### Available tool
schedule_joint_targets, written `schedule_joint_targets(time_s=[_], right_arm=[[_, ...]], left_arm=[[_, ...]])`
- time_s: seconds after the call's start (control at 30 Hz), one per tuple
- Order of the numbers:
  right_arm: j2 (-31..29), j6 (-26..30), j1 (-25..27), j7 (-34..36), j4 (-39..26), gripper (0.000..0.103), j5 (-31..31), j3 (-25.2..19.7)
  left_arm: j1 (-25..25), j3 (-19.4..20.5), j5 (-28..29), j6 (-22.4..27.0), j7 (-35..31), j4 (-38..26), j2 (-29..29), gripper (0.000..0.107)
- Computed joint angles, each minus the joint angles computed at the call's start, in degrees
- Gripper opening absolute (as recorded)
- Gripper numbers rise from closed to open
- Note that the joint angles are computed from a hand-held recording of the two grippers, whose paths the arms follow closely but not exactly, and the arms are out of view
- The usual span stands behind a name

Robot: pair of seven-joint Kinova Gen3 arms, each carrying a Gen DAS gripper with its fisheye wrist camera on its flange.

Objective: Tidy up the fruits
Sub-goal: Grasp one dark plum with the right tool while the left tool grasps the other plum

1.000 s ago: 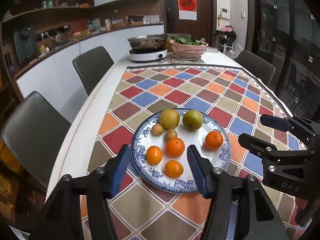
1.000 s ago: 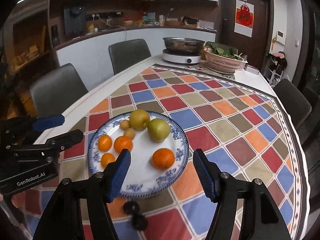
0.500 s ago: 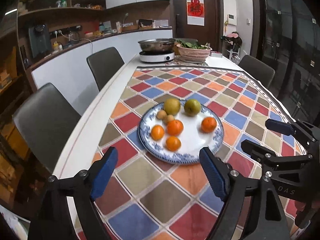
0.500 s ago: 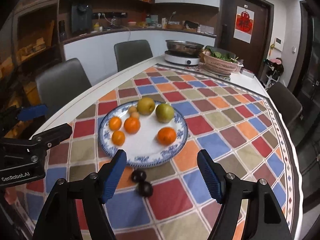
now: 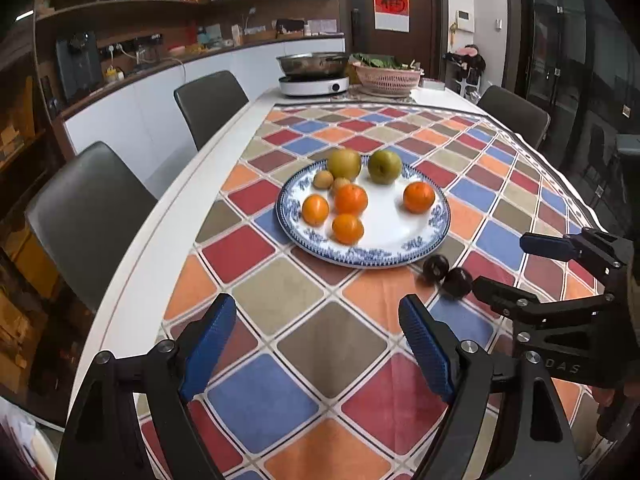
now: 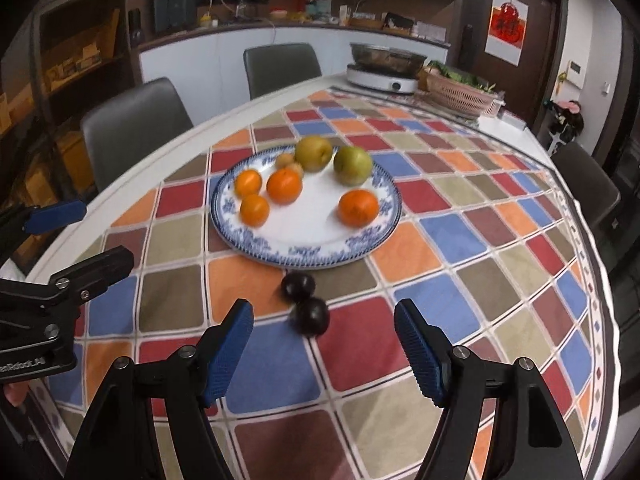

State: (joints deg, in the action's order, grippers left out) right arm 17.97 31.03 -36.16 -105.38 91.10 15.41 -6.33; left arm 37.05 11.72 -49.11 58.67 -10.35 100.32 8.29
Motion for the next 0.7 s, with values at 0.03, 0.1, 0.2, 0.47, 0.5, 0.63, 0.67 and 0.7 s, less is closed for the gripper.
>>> schedule_joint_targets(time_s=[0.03, 0.1, 0.2, 0.47, 0.5, 0.63, 0.67, 0.7], right_arm=[[0.57, 0.3, 0.31, 0.73, -0.37, 0.073, -0.46, -0.42], [1.56, 1.36, 0.27, 1.18, -1.28, 0.073, -0.88, -0.42], [3.05, 2.51, 0.62, 2.04, -2.64, 0.072, -1.99, -0.48], [6.02, 4.81, 0.89, 4.29, -5.55, 0.06, -4.16, -0.47], [6.19, 4.68, 0.85, 4.43, -5.63, 0.06, -4.29, -0.42], [7.11, 5.04, 1.22, 5.64, -6.46, 0.049, -5.33, -0.66], [7.39, 5.45, 1.26, 5.96, -6.84, 0.048, -5.57, -0.68], [7.63, 5.79, 1.43, 6.36, -7.07, 0.044, -5.98, -0.83]], left_arm=[[-0.17, -0.04, 0.36, -0.29, -0.1, 0.07, 0.14, 0.084], [-0.41, -0.16, 0.92, -0.87, -0.2, 0.27, 0.28, 0.084], [-0.55, -0.33, 1.44, -1.44, -0.38, 0.54, 0.48, 0.084], [-1.07, -0.96, 2.87, -3.13, -1.62, 0.76, 1.12, 0.084], [-1.12, -1.06, 3.05, -3.24, -1.78, 0.7, 1.25, 0.084], [-1.4, -1.47, 3.9, -3.86, -2.55, 0.65, 1.63, 0.084], [-1.49, -1.58, 4.1, -4.04, -2.81, 0.61, 1.72, 0.084], [-1.44, -1.65, 4.15, -4.17, -2.89, 0.59, 1.8, 0.084]])
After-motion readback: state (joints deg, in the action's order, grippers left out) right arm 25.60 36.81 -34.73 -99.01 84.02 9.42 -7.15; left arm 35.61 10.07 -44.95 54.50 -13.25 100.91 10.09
